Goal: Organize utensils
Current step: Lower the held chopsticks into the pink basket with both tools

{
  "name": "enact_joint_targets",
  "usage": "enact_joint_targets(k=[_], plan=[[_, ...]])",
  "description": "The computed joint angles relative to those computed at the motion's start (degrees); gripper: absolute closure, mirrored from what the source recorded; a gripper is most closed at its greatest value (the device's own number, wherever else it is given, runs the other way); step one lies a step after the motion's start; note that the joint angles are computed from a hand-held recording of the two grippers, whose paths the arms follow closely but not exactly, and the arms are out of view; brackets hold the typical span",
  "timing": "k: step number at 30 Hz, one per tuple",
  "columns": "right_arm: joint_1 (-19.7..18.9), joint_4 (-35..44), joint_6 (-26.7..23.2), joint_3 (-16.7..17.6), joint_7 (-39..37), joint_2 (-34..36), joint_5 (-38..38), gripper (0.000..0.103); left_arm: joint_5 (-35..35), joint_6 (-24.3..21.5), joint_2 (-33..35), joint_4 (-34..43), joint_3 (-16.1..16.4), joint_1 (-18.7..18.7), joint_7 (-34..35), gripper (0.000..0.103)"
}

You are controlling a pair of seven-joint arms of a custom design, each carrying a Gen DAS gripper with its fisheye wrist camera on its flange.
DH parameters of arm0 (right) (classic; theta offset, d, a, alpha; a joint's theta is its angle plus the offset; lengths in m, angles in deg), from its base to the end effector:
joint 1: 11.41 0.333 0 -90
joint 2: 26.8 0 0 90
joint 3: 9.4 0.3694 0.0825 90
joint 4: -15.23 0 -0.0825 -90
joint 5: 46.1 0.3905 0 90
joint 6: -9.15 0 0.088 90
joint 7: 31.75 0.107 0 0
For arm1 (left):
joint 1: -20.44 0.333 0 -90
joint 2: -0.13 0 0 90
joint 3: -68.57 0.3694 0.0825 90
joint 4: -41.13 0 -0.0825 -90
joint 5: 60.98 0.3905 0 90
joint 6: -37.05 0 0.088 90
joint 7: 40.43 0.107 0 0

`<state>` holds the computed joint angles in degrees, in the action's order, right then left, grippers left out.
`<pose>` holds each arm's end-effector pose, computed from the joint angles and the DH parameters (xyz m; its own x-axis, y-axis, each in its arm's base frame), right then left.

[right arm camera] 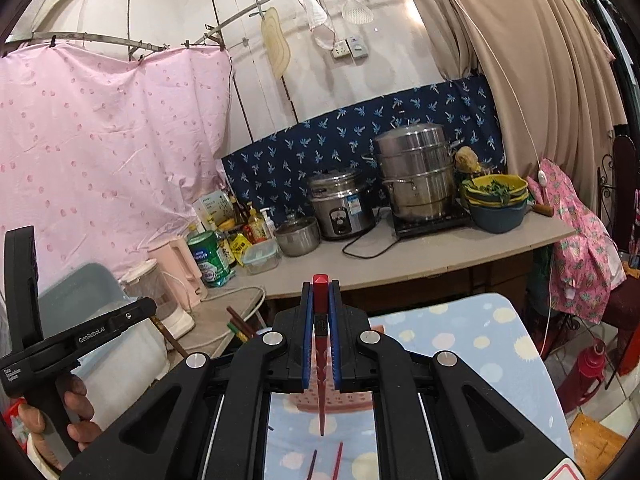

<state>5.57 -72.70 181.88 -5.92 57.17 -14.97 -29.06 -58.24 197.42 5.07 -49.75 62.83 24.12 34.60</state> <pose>0.6492 0.2128 0.7423 0.2923 -0.9133 -0.2835 -0.3671 0.1666 -0.9152 0.6447 -0.0214 0.7701 0.0715 -0.9781 0.1955 -0.4235 -0.2072 -0.8819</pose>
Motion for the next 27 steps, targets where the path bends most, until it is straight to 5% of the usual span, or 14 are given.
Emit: enact_joint_targets(k=[10,16,27], plan=[[2.0,26.5,-7.0,-3.8,6.4,15.8,-4.9,0.096,5.1,0.2,12.0,19.0,0.3,-0.5,-4.3,0.096],[2.0,40.9,-15.2,-4.5,9.0,25.1,-8.0,0.096,6.4,-2.5,16.5,23.2,-0.2,-0.4,-4.6,0.096],[1.7,44.6,-20.2,-3.9,9.7,30.1,-9.3,0.096,5.3,-4.9,19.7,23.2,-0.9,0.2,-3.8,0.096]])
